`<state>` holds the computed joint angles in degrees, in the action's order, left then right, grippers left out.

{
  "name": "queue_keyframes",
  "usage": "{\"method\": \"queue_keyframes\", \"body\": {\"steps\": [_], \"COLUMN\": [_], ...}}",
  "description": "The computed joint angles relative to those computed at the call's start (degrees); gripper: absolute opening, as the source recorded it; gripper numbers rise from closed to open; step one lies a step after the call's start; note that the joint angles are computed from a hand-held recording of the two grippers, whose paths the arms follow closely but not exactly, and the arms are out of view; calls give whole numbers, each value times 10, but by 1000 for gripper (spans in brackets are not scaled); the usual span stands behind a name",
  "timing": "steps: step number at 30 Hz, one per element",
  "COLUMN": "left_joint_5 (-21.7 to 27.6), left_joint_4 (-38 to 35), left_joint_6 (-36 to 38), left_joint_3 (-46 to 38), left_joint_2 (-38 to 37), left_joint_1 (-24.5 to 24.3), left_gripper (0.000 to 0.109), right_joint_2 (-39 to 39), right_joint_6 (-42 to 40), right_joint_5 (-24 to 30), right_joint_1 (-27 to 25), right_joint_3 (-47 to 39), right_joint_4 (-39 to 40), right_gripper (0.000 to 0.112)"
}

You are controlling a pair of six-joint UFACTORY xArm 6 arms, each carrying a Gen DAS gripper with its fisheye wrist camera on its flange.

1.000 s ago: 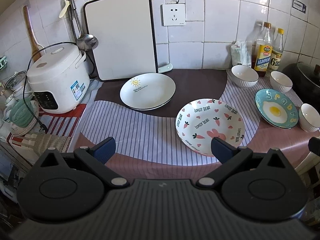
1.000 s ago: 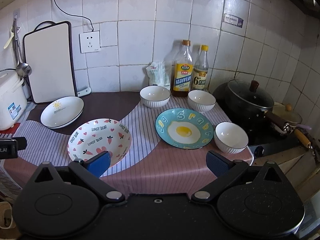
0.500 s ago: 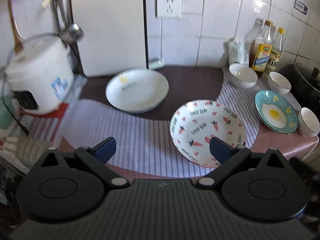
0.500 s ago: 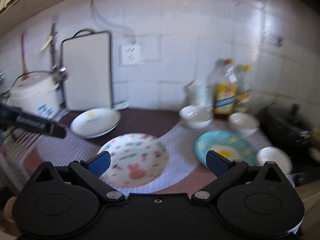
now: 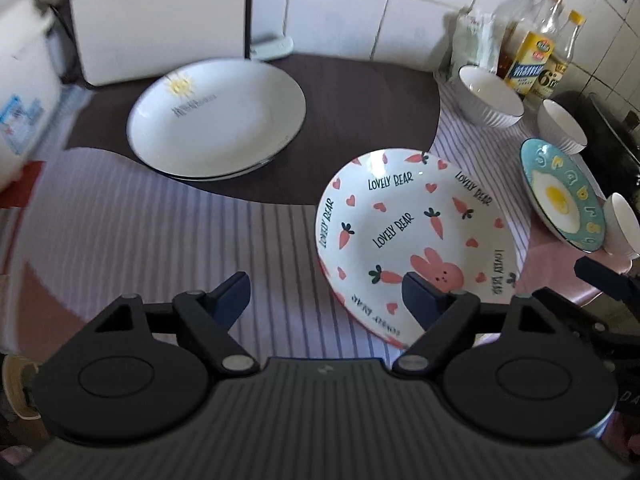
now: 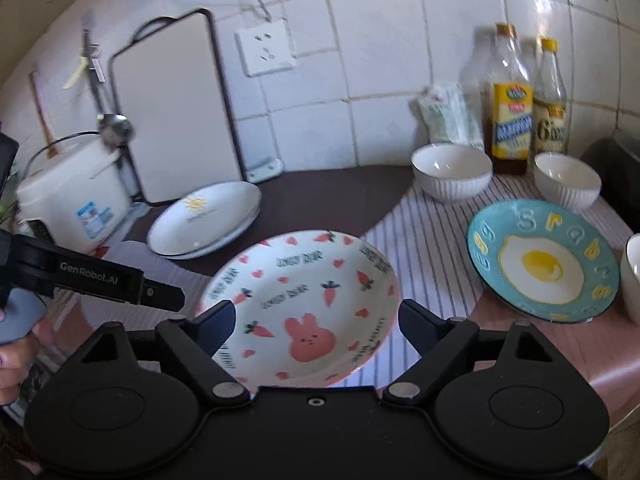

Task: Organize plates and bowls
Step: 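Reach the left tool to the bunny bowl rim and close on it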

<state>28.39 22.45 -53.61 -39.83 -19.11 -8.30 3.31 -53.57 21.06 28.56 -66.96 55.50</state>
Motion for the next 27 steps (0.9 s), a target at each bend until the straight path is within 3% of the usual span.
{"method": "queue_keyframes", "body": {"steps": [1,5,7,9,12,13,14,15,16,20,23,27], "left_joint_5": [-14,-18,-36,-49,-79,-96,-118,-136,-141,-159,-125,-117], "left_joint_4": [-7,-93,-128,-152,-155,-156,-152,-151,-156,-220,-206,-255], "left_joint_6": [9,93,106,136,160,160,149,141,143,198,221,230], "left_joint_3": [-3,-24,-17,-14,-5,-1,6,12,11,9,-9,-15], "left_joint_2": [15,71,79,87,92,94,96,98,103,115,117,122], "left_joint_1": [6,20,27,32,35,38,40,42,42,36,34,33], "left_gripper": [77,72,71,67,59,50,41,36,30,17,19,21], "right_joint_2": [10,65,85,87,95,99,104,111,118,131,136,146], "right_joint_6": [5,54,101,99,109,110,111,113,110,105,105,107], "right_joint_5": [-5,23,43,44,58,58,62,80,98,115,106,105], "right_joint_1": [-1,-17,-26,-25,-28,-28,-30,-35,-40,-46,-41,-42], "right_joint_3": [-4,-36,-53,-54,-60,-63,-66,-74,-83,-92,-94,-104], "right_joint_4": [1,-28,-69,-75,-91,-86,-78,-72,-65,-24,-29,-23], "right_gripper": [87,61,60,60,57,55,45,26,22,20,21,21]}}
